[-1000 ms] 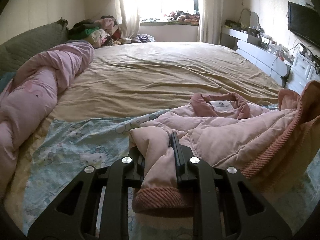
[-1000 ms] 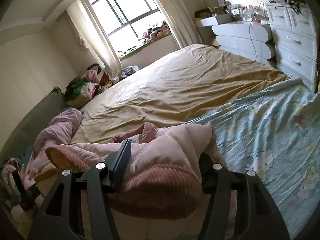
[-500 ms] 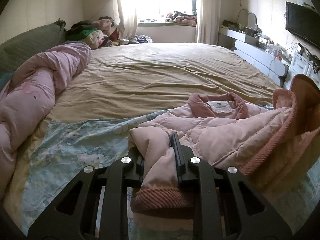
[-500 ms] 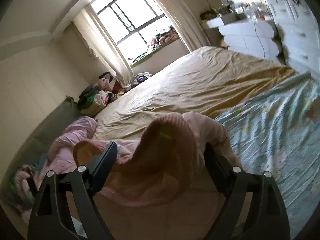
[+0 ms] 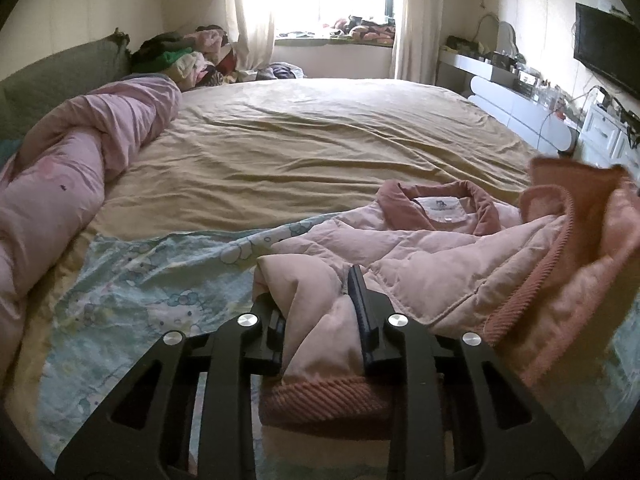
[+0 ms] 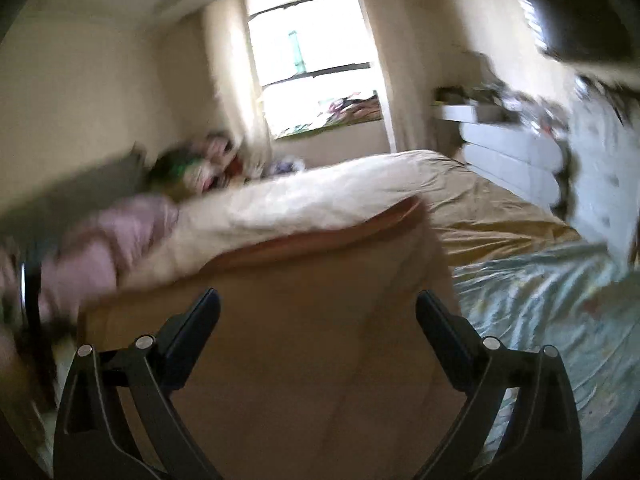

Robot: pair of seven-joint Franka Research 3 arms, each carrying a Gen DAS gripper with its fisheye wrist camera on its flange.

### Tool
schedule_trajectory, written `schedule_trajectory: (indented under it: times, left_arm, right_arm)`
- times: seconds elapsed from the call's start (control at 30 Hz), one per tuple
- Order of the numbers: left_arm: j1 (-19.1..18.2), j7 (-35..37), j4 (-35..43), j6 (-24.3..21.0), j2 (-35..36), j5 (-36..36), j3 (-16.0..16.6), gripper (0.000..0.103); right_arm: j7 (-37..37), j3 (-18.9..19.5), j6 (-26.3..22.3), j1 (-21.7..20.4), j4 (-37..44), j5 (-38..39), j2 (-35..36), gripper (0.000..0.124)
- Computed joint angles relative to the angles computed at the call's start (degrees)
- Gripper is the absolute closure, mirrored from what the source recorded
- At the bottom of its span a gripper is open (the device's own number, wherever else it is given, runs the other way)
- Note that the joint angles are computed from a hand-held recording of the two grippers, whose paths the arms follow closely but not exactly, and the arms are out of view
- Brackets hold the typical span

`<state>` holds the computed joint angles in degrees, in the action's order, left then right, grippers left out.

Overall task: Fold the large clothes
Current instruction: 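Lay the folded hem onto the jacket and open both tools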

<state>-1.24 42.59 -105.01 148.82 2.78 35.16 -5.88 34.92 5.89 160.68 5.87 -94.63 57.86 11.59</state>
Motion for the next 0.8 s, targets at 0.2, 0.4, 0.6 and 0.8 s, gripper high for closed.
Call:
schedule_trajectory:
  times: [0.2, 0.4, 0.6, 0.8]
  left_arm:
    - [-0.06, 0.69, 0.01, 2.55, 0.10, -1.96, -0.11, 0.059]
    - [0.67, -3.91, -1.74, 5.77, -4.33, 5.23, -0.29, 0.016]
    - [2.65, -7.27, -5.22, 6.96, -8.51, 9.22, -1.12, 0.011]
    - [3.78, -7.93, -8.82, 5.69, -8.69, 8.78, -1.12, 0.009]
  right_arm:
    - [19.08, -3.56, -5.75, 7.86, -1.25, -28.47, 5.04, 0.026]
    - [32.72, -4.53, -7.97, 10.04, 7.27, -40.12, 13.65, 0.025]
    - [30.83, -1.33, -6.06, 6.39, 8.42, -37.23, 13.31, 0.027]
    - [27.99, -2.46, -2.69, 3.41, 8.67, -36.47, 11.24, 0.026]
